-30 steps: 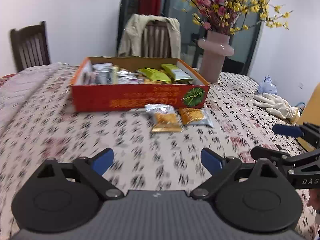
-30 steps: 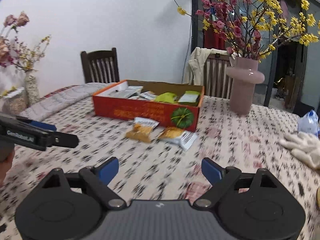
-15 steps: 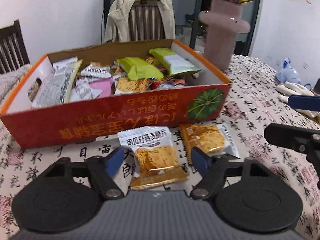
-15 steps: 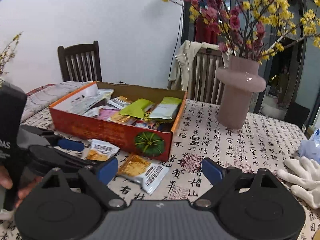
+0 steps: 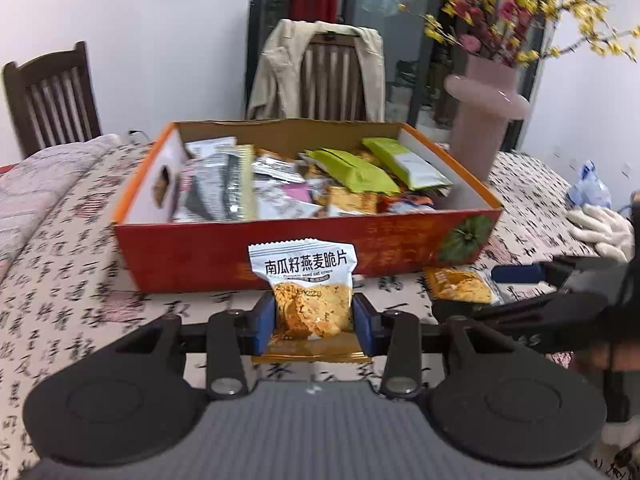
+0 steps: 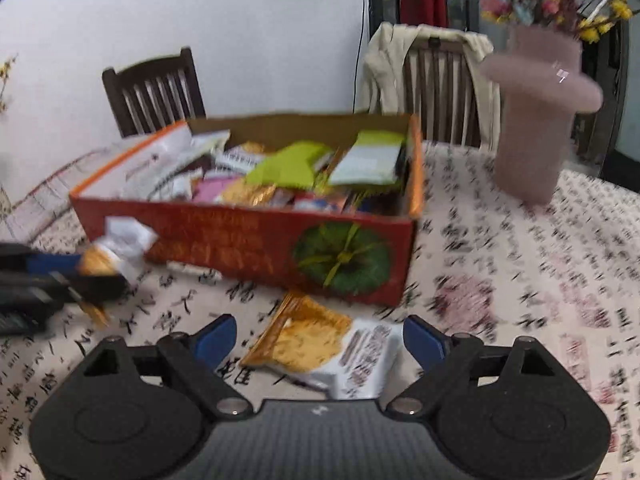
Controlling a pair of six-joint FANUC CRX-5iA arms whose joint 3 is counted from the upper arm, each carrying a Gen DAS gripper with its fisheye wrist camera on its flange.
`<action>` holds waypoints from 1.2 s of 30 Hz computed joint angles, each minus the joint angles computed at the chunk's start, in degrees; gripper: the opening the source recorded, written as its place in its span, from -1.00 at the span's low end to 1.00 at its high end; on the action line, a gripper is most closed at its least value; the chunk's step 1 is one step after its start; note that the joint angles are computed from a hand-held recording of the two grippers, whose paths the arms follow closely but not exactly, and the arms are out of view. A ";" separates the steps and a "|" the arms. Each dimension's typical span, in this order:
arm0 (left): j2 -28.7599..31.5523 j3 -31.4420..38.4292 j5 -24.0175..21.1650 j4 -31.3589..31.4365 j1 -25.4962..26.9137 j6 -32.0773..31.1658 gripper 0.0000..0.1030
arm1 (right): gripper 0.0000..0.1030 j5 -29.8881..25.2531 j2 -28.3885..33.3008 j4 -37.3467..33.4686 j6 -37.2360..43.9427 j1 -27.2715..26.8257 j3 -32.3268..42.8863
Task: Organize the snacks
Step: 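Grasp a pumpkin-seed oat crisp packet with the left tool while the right grasps another, then carry both packets into the cardboard box and open both tools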
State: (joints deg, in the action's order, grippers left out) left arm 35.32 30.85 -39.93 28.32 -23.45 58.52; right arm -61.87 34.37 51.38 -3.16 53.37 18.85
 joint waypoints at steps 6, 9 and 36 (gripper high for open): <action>-2.62 -3.68 1.64 0.78 0.80 0.80 -0.20 | 0.49 -2.43 2.35 0.78 1.28 0.28 2.07; -4.51 -6.79 2.67 2.49 1.00 -0.68 -0.20 | 0.12 -2.33 1.59 0.87 1.72 0.61 1.31; -17.10 -27.32 3.22 16.10 2.08 -11.86 -0.20 | 0.48 -4.78 -7.78 5.96 -20.63 6.38 -13.76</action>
